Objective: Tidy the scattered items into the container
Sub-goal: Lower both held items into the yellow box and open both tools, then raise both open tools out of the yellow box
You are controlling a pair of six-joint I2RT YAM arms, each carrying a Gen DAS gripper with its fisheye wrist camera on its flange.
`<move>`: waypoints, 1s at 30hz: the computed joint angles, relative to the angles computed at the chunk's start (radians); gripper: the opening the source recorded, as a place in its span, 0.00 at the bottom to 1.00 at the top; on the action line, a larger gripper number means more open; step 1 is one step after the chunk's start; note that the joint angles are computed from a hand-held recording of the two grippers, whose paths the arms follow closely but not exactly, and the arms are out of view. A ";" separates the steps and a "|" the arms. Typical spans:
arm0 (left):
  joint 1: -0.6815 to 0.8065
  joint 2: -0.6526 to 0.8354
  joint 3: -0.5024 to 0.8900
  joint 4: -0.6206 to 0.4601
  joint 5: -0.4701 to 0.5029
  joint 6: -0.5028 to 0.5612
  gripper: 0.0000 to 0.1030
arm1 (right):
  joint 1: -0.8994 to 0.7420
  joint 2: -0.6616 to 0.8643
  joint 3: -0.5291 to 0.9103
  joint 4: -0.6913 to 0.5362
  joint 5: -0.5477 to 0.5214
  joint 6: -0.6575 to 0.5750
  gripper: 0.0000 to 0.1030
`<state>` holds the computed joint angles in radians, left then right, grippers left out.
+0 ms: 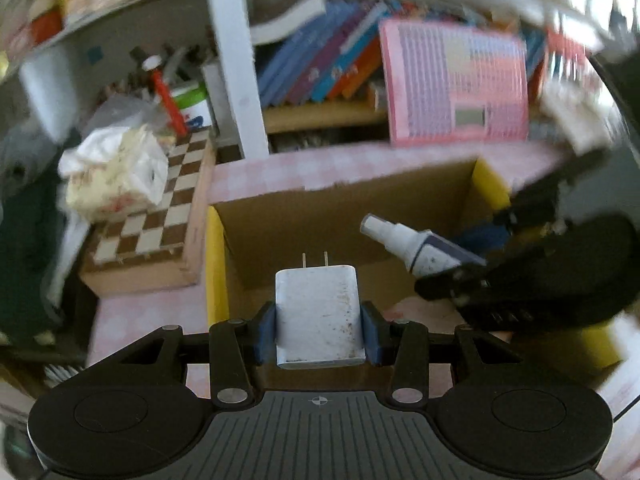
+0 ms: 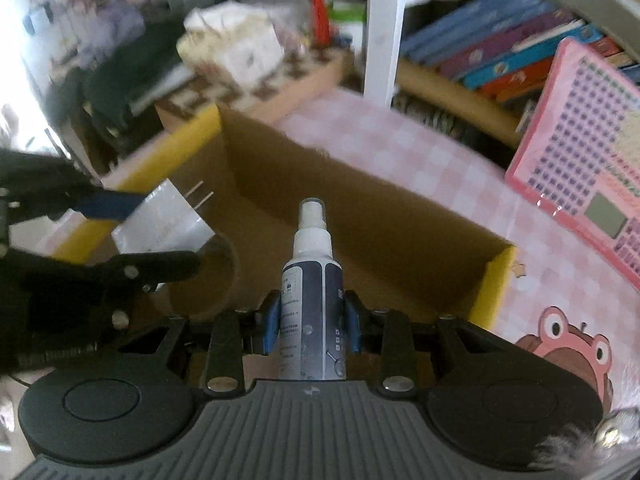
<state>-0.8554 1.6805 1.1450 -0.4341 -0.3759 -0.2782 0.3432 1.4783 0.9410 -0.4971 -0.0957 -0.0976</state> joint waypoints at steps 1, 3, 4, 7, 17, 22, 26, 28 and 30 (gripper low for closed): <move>0.002 0.026 0.023 -0.018 0.003 0.012 0.41 | 0.002 0.030 0.012 0.006 0.007 -0.008 0.30; 0.021 0.065 0.065 -0.048 0.042 0.010 0.41 | 0.008 0.095 0.047 0.004 0.023 -0.028 0.30; 0.030 0.081 0.080 -0.059 0.060 0.007 0.41 | 0.006 0.120 0.065 0.001 0.024 -0.038 0.30; 0.034 0.128 0.126 -0.087 0.050 0.016 0.41 | 0.001 0.185 0.115 -0.027 0.014 -0.065 0.30; 0.064 0.139 0.129 -0.052 0.084 0.033 0.41 | -0.008 0.253 0.158 -0.041 0.016 -0.059 0.35; 0.063 0.151 0.138 -0.053 0.071 0.035 0.41 | -0.021 0.205 0.144 -0.028 0.039 -0.041 0.54; 0.067 0.148 0.132 -0.048 0.079 0.039 0.42 | -0.032 0.140 0.118 -0.034 0.031 -0.055 0.52; 0.066 0.145 0.128 -0.048 0.075 0.036 0.43 | -0.041 0.104 0.106 -0.046 0.016 -0.049 0.54; 0.064 0.132 0.115 -0.036 0.073 0.038 0.46 | -0.052 0.082 0.102 -0.060 -0.009 -0.037 0.54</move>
